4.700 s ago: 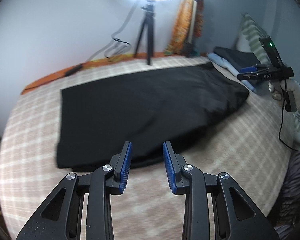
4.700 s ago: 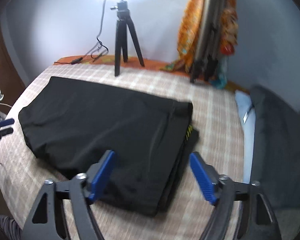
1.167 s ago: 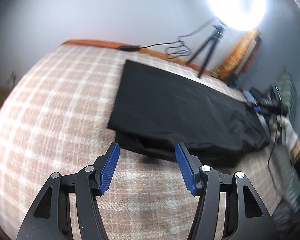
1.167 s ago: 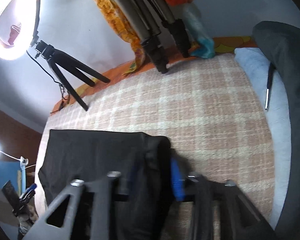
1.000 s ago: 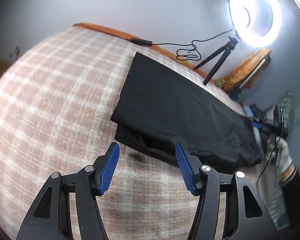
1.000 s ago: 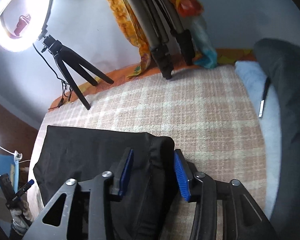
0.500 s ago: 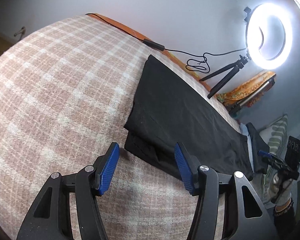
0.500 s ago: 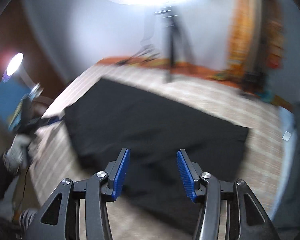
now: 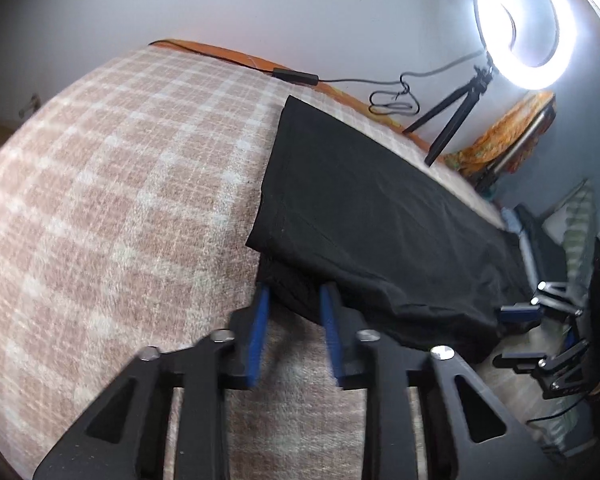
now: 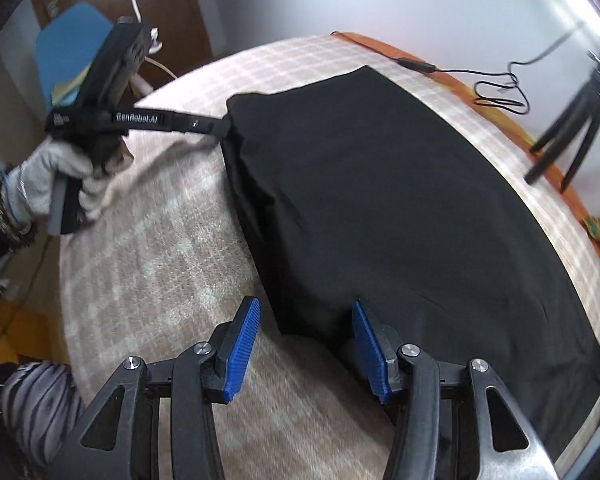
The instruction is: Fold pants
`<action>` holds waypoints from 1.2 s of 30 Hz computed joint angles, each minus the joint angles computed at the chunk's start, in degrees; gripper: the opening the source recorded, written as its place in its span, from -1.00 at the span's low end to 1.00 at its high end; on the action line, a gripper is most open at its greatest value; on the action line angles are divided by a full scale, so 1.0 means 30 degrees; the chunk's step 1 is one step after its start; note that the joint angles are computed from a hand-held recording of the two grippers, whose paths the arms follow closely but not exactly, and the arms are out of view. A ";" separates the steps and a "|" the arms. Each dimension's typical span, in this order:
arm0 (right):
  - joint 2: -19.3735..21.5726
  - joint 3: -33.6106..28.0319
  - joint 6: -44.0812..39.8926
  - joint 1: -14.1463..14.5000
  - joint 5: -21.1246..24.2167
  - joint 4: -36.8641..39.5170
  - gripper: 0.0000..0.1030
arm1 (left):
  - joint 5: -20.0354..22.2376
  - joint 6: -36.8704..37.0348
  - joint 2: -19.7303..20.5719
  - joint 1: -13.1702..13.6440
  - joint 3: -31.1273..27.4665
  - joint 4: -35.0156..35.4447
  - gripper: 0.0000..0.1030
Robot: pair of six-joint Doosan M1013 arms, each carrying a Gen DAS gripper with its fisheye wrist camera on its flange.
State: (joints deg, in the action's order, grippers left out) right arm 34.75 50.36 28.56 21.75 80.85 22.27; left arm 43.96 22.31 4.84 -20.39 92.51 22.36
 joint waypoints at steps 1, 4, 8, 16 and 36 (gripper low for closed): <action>-0.0052 0.0150 -0.0104 0.0052 -0.0272 -0.0133 -0.02 | 0.0376 0.0205 0.0101 -0.0053 -0.0150 0.0152 -0.78; -0.0011 0.0275 0.0096 0.0186 -0.0502 -0.0393 -0.33 | 0.0554 0.0128 0.0114 -0.0094 -0.0147 0.0412 -0.85; -0.0059 0.0412 0.0017 0.0125 -0.0693 -0.0378 -0.80 | 0.0703 -0.0032 0.0121 -0.0180 -0.0134 0.0781 -0.89; -0.0450 0.0721 -0.1203 -0.0324 -0.0215 0.0073 -0.99 | 0.0755 -0.0522 0.0112 -0.0240 -0.0153 0.1033 -0.91; -0.0432 0.0309 0.1524 -0.1133 0.0544 0.2207 -0.19 | -0.4480 -0.8455 -0.1128 0.0144 0.1822 0.0567 -0.16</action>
State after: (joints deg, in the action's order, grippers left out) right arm 33.46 51.29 33.13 18.35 82.48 28.89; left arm 30.52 -3.05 1.45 -19.96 97.98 24.06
